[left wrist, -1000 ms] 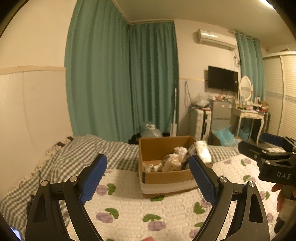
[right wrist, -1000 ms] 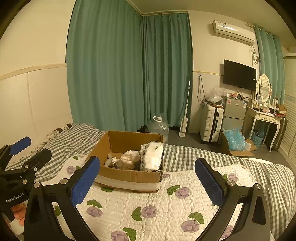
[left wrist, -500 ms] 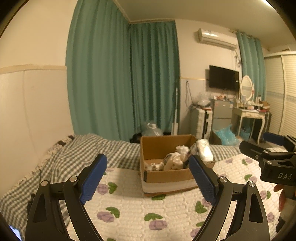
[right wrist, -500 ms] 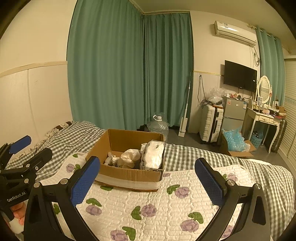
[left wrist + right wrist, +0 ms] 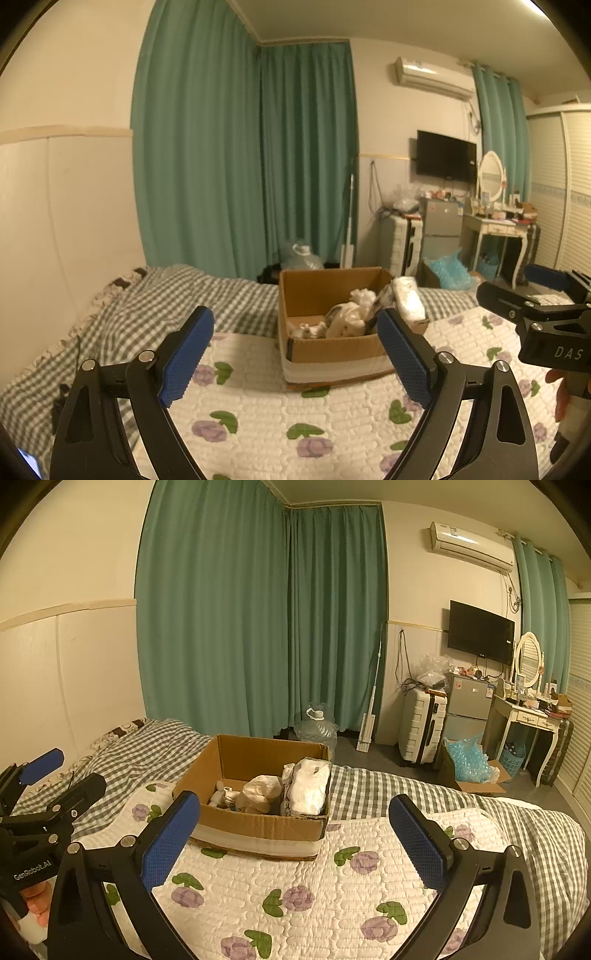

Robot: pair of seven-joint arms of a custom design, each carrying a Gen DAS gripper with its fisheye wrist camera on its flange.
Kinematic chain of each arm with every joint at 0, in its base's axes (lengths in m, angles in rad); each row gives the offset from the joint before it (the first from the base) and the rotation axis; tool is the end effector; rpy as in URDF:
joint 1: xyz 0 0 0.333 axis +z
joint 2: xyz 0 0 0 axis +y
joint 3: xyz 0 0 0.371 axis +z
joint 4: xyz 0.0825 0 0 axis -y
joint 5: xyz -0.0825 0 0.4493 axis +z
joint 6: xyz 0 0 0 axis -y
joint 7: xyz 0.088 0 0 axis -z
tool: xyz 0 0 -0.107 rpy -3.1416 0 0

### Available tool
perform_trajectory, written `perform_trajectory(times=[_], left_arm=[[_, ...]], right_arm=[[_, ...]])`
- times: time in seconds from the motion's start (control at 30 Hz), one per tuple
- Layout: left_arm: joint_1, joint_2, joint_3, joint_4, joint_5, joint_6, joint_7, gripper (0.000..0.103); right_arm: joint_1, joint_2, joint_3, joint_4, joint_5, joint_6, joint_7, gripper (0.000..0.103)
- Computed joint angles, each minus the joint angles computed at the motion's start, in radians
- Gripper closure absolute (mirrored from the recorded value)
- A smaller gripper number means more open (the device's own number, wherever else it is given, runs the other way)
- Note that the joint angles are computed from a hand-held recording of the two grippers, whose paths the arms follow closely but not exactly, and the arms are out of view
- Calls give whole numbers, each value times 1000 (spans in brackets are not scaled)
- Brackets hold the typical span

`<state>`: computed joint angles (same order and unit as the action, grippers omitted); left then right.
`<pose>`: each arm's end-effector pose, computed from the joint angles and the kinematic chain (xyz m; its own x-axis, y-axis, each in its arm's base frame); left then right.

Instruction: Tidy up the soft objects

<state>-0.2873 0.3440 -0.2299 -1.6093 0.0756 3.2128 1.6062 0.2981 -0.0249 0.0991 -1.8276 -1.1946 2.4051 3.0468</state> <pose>0.6873 -0.3622 0.6202 -0.5159 -0.8562 -0.0273 -0.2412 0.1757 -0.9544 0.6141 0.2517 0.6487 -0.3601 -0.9326 -0.0225 -0.3742 0.1665 -0.9123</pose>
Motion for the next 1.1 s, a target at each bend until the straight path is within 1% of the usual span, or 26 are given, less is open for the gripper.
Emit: perform_trajectory(times=[0.13, 0.5, 0.8, 0.9, 1.03, 1.07, 1.1], left_arm=[[-10, -1, 12, -2, 5, 4, -3, 12], [-13, 1, 16, -3, 10, 8, -8, 12], [-39, -2, 47, -6, 18, 11, -22, 12], [-27, -1, 34, -5, 18, 9, -19, 12], [-39, -2, 48, -6, 21, 12, -25, 12], [-21, -1, 26, -5, 20, 7, -17, 12], [-19, -2, 23, -6, 20, 5, -15, 12]], right_arm=[[1, 1, -1, 1, 3, 0, -3, 0], [1, 3, -2, 1, 4, 2, -4, 0], [2, 6, -2, 2, 6, 3, -5, 0], [3, 6, -3, 3, 5, 3, -6, 0], [3, 7, -3, 3, 9, 2, -6, 0], [4, 7, -3, 3, 10, 4, -6, 0], [4, 7, -3, 3, 11, 3, -6, 0]])
